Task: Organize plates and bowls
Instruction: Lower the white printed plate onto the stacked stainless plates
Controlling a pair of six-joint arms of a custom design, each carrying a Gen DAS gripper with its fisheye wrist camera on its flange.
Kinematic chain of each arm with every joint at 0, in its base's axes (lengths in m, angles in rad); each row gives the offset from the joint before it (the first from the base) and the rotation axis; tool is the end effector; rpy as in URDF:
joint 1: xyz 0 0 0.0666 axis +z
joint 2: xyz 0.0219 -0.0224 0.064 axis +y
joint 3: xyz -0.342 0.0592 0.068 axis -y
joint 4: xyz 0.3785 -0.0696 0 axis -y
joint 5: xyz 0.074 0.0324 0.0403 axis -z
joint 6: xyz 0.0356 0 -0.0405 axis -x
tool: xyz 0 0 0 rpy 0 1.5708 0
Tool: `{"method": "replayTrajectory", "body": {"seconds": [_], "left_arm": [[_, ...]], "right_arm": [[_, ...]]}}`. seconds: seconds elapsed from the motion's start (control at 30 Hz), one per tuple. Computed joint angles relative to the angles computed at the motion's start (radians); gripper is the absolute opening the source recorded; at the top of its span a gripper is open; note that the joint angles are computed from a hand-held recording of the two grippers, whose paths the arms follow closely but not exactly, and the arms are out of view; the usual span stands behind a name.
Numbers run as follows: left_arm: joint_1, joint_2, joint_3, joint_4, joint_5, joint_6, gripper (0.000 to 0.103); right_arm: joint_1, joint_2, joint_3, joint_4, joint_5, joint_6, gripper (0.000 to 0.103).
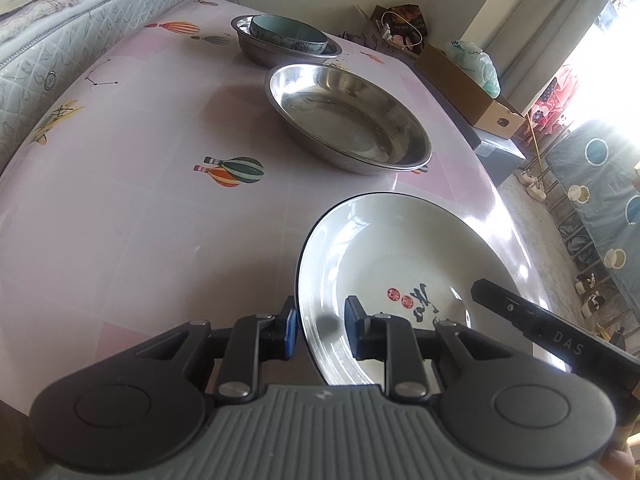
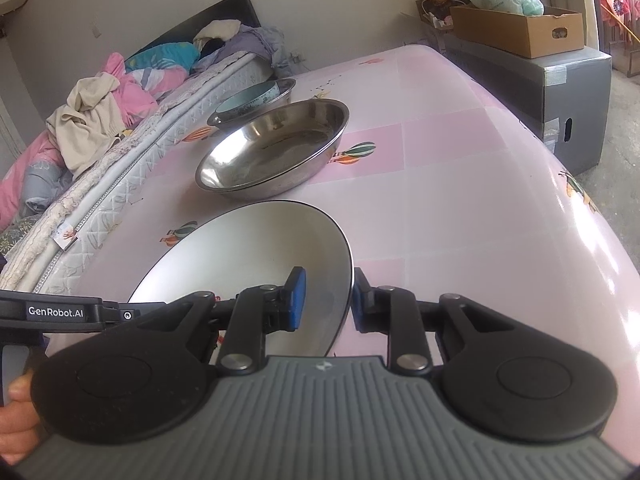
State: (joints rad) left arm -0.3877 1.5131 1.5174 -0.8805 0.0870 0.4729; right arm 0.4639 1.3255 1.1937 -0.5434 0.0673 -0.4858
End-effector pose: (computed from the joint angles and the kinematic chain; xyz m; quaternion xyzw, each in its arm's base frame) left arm 0.4787 -0.1992 0.3933 -0.0252 0.9392 -0.1790 0.2920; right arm 0.4175 0.2057 0.3605 0.0244 0.9007 0.1709 0.3987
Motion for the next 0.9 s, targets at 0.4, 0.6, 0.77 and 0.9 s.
{"method": "replayTrajectory", "body": {"seconds": [0.4,0.6,0.77,0.9], "left_arm": [[0.003,-0.021,0.028,0.021,-0.012,-0.018,0.024],[0.018,0.026,0.105,0.029,-0.003,-0.031,0.024],[0.036,0.112,0.219,0.008,-0.003,-0.041,0.025],[0.054,0.203,0.329,-0.024,-0.001,-0.034,0.025]], "right_arm": [[-0.002,-0.018,0.030,0.015,0.005,0.000,0.023],[-0.022,0.020,0.096,0.033,0.002,0.015,0.023],[-0.055,0.108,0.201,0.031,-0.030,0.031,0.023],[-0.084,0.214,0.318,0.009,-0.069,0.032,0.023]]}}
